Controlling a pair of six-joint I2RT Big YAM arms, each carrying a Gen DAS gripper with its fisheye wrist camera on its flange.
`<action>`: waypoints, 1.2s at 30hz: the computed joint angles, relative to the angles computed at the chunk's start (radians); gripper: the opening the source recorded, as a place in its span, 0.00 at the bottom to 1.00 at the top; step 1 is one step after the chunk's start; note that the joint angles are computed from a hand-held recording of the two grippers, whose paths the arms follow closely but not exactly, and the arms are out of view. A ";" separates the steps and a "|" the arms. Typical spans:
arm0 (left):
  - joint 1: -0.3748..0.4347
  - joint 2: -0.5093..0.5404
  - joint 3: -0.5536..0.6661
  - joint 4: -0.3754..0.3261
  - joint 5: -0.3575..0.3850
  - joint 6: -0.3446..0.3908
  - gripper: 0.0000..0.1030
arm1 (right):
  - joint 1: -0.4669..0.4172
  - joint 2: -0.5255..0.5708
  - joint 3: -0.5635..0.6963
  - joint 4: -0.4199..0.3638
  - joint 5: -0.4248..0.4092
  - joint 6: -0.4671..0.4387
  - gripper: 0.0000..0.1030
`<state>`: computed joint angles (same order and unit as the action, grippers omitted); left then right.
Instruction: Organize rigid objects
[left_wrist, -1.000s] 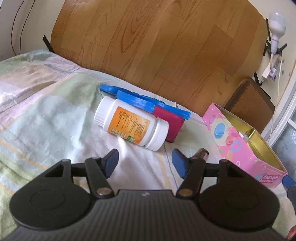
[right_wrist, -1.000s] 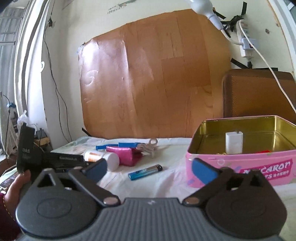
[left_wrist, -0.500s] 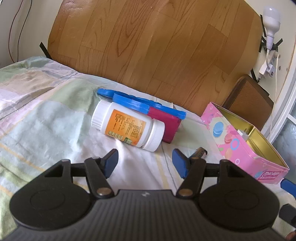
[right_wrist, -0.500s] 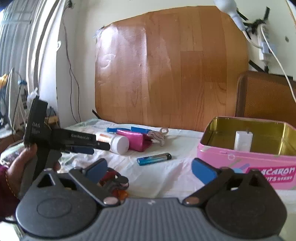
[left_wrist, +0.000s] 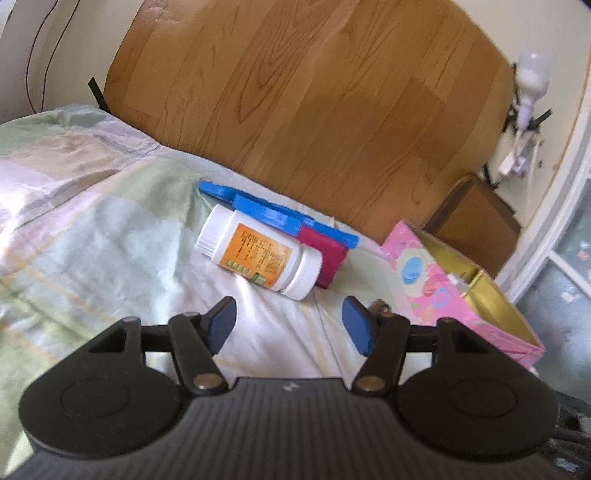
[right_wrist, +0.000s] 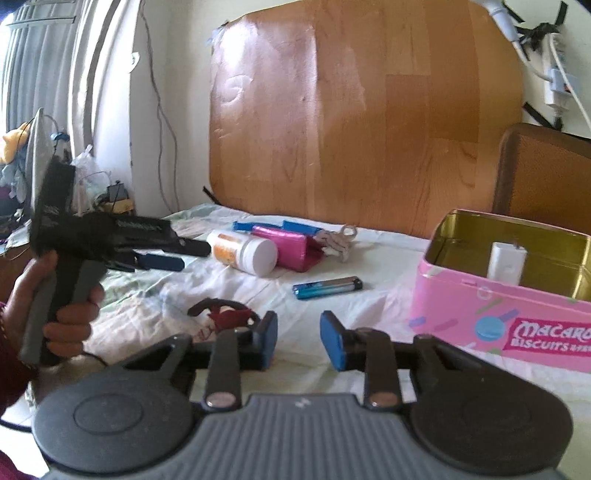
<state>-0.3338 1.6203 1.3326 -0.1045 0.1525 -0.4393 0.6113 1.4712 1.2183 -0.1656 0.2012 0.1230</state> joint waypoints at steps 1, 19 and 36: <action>0.003 -0.014 -0.014 0.011 0.021 -0.001 0.62 | 0.001 0.007 0.006 -0.004 -0.007 -0.001 0.26; -0.046 0.065 0.084 -0.182 0.336 -0.001 0.57 | -0.007 0.148 0.172 -0.208 -0.168 -0.023 0.41; -0.199 0.256 0.506 -0.237 0.236 0.230 0.55 | -0.113 0.013 0.037 0.092 0.101 -0.180 0.39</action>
<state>-0.5325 1.8768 1.8390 -0.3411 0.3886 -0.2089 0.4983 1.4842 1.2551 -0.0732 0.3022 -0.0569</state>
